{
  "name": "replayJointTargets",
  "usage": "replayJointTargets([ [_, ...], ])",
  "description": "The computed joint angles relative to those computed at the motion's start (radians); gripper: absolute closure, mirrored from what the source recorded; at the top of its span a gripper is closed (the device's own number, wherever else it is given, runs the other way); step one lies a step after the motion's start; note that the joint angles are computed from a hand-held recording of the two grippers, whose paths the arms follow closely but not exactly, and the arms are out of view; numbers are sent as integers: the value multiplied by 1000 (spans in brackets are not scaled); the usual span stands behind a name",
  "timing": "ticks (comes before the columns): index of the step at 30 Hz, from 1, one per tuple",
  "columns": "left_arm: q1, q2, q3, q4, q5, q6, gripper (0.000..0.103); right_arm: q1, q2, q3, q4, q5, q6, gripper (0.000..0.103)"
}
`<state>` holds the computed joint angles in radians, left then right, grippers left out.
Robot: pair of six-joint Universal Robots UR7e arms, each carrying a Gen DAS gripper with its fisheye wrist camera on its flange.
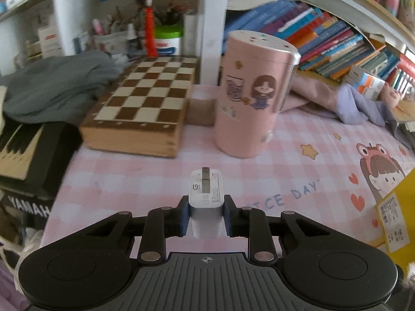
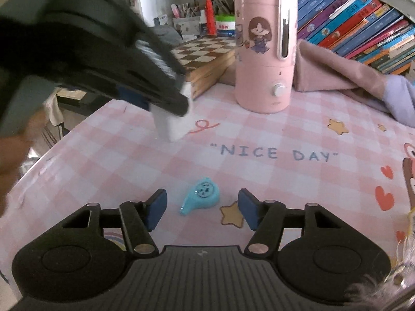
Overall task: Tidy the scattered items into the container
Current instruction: 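Grasp the white charger plug with the left tool while the right tool grasps the blue clip, then carry the white plug and blue clip with both tools toward the yellow box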
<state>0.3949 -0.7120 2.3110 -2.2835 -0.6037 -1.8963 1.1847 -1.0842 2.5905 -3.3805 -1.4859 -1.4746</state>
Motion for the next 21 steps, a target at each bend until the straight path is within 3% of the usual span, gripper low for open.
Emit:
replayJointTargets([
  [3,-23,-3,11,8,-28,-37,78,8,25,1,-30,0,-1,51],
  [6,-50,0,23,-8,-48,-76,78,7,40,13,-84,0,-24,73],
  [21,-169,21,21,-9,-63,-105,78,-38,-98,35,-33,52,-54,74],
])
